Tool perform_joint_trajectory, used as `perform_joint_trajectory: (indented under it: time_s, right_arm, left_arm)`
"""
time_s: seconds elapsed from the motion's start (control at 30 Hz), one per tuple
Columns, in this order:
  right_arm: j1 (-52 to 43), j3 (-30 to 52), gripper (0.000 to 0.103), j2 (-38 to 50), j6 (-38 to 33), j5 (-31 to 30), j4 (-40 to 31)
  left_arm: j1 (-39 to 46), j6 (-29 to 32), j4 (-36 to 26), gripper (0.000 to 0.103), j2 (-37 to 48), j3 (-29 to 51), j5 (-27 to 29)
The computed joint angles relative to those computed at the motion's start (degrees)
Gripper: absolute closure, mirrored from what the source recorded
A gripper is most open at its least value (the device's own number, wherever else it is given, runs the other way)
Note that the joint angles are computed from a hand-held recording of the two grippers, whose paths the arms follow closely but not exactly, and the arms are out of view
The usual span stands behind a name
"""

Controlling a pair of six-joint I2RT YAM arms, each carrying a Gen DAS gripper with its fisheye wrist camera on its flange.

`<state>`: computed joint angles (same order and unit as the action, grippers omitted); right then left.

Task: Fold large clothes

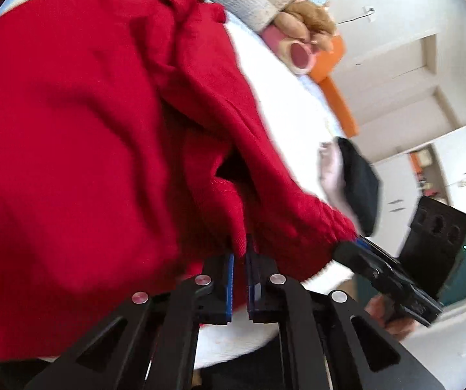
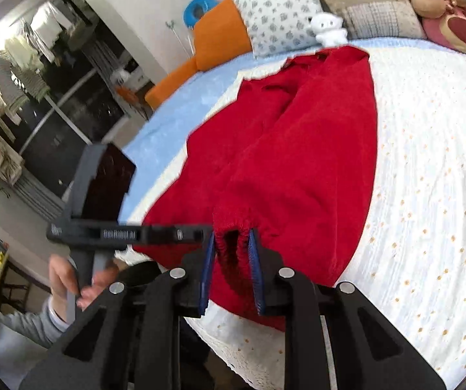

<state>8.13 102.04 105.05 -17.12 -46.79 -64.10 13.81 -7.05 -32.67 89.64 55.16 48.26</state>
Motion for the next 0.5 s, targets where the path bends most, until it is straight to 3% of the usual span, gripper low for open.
perform_joint_trajectory:
  time_s: [0.23,0.5]
  right_arm:
    - [-0.3,9.1,0.082,1.5,-2.1,0.2,-4.7]
    - [6.6,-1.7,0.082,-1.3,-4.2,8.3,-0.9]
  left_arm:
    - [-8.1,-1.5,-1.6,0.097,-4.0,-4.5,4.0]
    - [-9.0,-1.9,1.9,0.097,-6.1,-13.5,-0.8]
